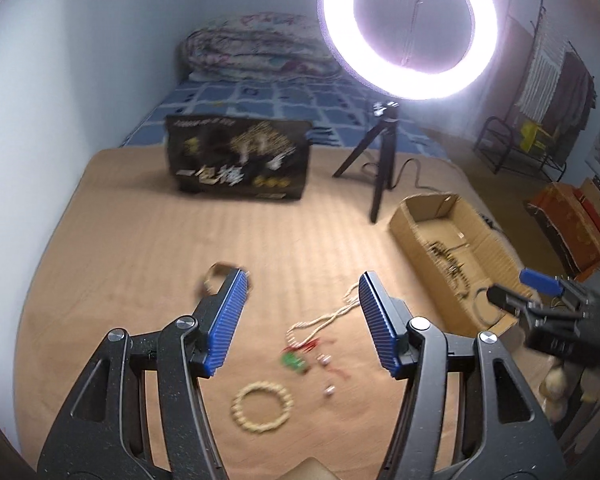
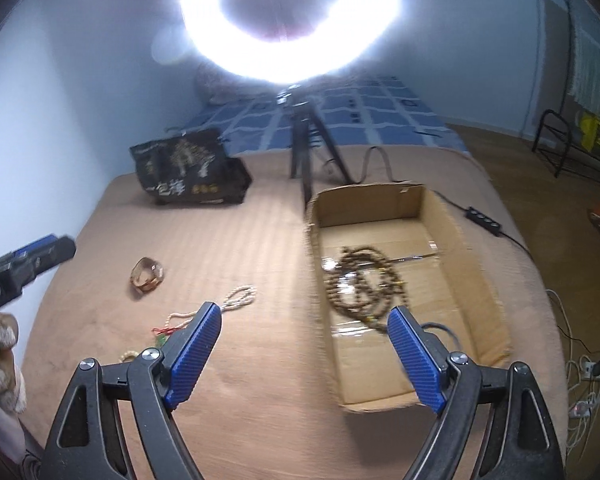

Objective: Organize jewelry
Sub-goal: 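Move both tools back toward the remaining jewelry on the blanket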

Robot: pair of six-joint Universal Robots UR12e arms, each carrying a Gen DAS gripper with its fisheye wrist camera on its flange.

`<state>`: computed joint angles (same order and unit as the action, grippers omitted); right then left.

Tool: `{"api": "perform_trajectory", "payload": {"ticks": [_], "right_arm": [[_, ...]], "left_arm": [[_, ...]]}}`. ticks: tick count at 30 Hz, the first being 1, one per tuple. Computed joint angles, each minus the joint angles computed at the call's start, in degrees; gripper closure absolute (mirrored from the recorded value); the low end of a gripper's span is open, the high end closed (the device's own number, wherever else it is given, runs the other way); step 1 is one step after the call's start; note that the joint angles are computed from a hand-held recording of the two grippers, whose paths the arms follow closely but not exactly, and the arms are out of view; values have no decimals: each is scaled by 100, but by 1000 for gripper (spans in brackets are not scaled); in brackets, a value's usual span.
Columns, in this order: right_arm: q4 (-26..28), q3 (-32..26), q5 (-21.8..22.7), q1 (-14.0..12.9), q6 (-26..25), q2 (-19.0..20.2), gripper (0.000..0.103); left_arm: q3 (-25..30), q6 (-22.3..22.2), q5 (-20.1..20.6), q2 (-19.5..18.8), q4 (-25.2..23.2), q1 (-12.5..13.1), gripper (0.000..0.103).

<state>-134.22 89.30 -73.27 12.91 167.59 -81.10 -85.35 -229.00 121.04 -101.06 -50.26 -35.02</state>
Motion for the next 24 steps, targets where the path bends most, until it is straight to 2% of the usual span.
{"api": "perform_trajectory", "payload": {"ticks": [4,12,20,24], "right_arm": [[142,-60,49,122,28,99,16],[463,-218,-75,388,151,353,17],[853,-419,-96,581,317,607,23],[1050,-513,-132,643,525,744,29]], "left_arm": [[-372,-160,-20,229,13,13,43],[-982,-399,-410,516,70,107,43],[-1261,-333,-947,524,-26,180,43],[-1317,-237,-1274,471,-55,226,52]]}}
